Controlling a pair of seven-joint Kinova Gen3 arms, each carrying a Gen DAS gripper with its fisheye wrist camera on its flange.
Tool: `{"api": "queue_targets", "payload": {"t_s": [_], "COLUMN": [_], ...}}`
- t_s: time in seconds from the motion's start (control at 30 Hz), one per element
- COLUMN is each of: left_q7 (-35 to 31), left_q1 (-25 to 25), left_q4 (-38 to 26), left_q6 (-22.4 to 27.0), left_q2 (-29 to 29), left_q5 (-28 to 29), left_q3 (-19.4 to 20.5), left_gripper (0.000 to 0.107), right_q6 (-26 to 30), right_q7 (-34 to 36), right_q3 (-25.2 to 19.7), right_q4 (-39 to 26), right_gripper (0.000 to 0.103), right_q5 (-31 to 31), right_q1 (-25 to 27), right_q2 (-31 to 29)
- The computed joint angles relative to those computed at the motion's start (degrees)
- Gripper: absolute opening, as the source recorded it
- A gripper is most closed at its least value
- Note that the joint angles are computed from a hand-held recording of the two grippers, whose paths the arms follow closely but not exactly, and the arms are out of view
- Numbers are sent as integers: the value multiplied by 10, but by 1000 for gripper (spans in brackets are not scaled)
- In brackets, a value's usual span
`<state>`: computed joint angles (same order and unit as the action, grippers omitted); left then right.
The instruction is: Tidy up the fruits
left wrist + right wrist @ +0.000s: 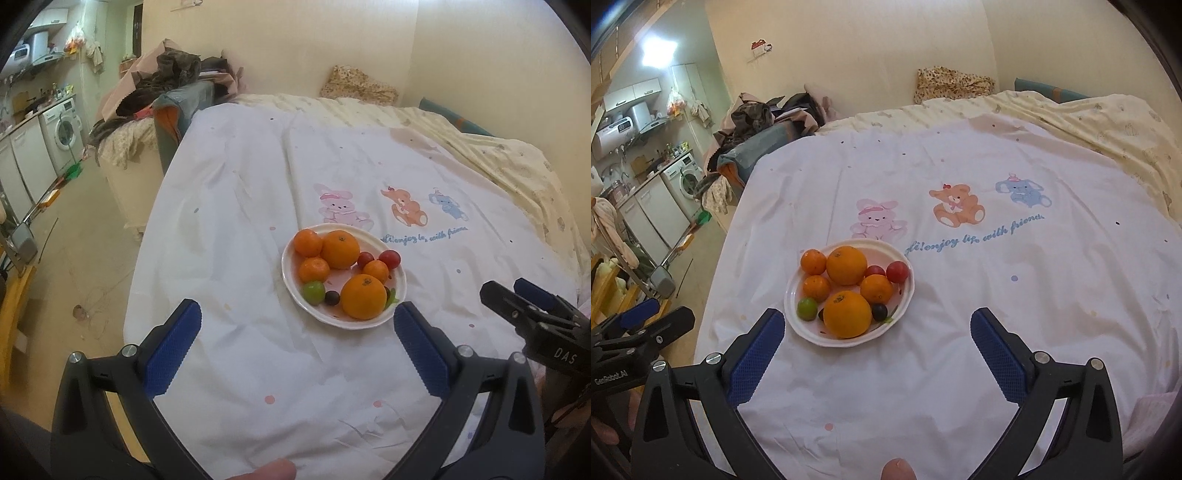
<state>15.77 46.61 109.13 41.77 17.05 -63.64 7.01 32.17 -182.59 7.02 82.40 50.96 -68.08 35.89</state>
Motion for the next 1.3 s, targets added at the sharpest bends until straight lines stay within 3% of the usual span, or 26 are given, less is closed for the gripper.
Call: {"api": "queue_targets", "payload": {"t_s": [0.43, 1.3], "left_q7": [12, 10], "left_q1": [-10, -13], "left_q4": [12, 13], "left_q6": [-29, -38], "left_q2": [-9, -10], "left_q5": [1, 11], "left_q3": [-2, -4], "left_gripper": [103, 103], "right_q6": [10, 6], "right_q7": [18, 35], "right_q3": [-12, -3], "right_q4": [-7, -11], "right_gripper": [103, 103], "right_q5": [-14, -37], "right_q1": [8, 6], "right_q2": [3, 8]}}
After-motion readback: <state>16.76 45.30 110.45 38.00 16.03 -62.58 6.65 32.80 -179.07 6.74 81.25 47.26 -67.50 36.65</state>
